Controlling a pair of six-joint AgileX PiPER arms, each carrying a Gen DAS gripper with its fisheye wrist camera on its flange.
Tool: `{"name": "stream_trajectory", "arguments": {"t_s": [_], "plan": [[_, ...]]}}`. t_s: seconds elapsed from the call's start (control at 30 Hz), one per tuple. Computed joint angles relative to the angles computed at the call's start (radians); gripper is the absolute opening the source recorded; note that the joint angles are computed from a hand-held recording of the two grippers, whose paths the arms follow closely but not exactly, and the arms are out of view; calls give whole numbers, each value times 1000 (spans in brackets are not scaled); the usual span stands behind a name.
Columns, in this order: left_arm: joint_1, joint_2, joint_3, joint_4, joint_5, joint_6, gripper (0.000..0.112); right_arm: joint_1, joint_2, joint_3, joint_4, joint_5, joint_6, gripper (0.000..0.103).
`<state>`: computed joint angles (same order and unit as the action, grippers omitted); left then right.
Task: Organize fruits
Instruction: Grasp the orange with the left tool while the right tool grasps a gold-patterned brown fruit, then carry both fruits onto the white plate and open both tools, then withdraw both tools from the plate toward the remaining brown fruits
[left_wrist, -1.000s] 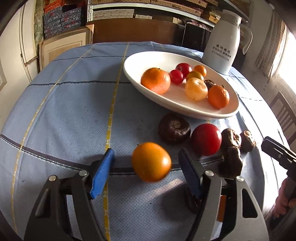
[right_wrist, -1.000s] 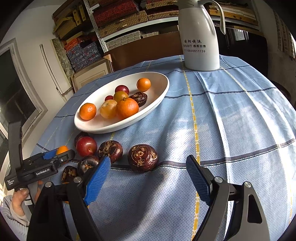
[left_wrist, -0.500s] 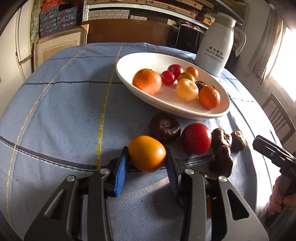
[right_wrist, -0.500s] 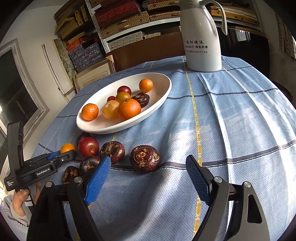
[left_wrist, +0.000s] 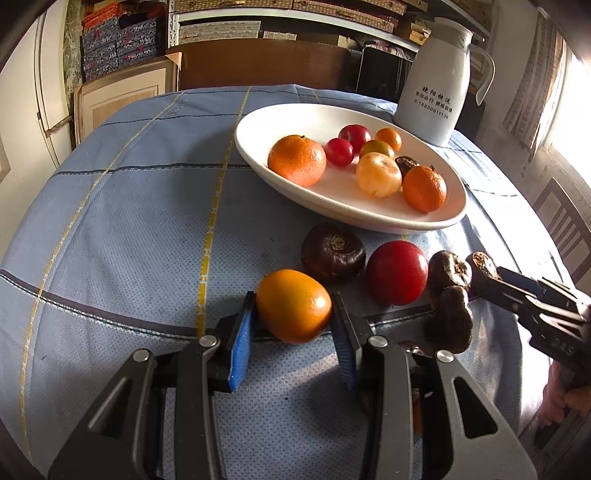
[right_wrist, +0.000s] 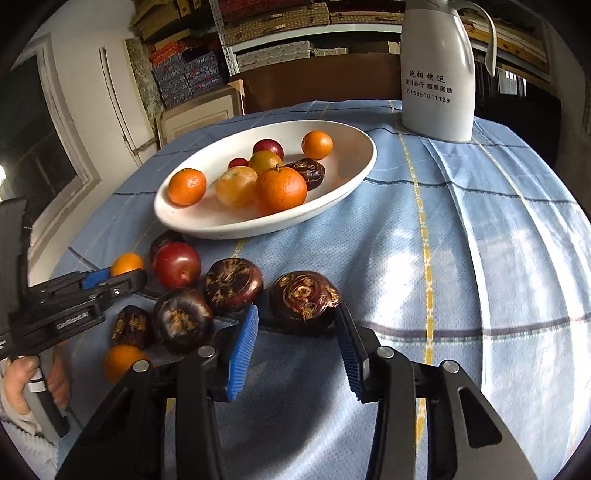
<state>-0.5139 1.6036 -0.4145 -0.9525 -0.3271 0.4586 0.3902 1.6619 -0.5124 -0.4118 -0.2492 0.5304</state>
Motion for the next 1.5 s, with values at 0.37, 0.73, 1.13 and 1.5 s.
{"name": "stream_trajectory", "arguments": {"t_s": [0.37, 0.73, 1.13, 1.5], "plan": [[-11, -18, 21, 47, -23, -55, 38, -38, -1, 4, -78, -37, 66, 42], [23, -144, -67, -175, 2, 203, 38, -168, -124, 1, -447, -166, 439, 42], [2, 152, -388, -428, 56, 582, 48, -143, 204, -432, -721, -79, 839, 52], [17, 13, -167, -117, -81, 152, 98, -189, 53, -177, -381, -193, 483, 67]]}}
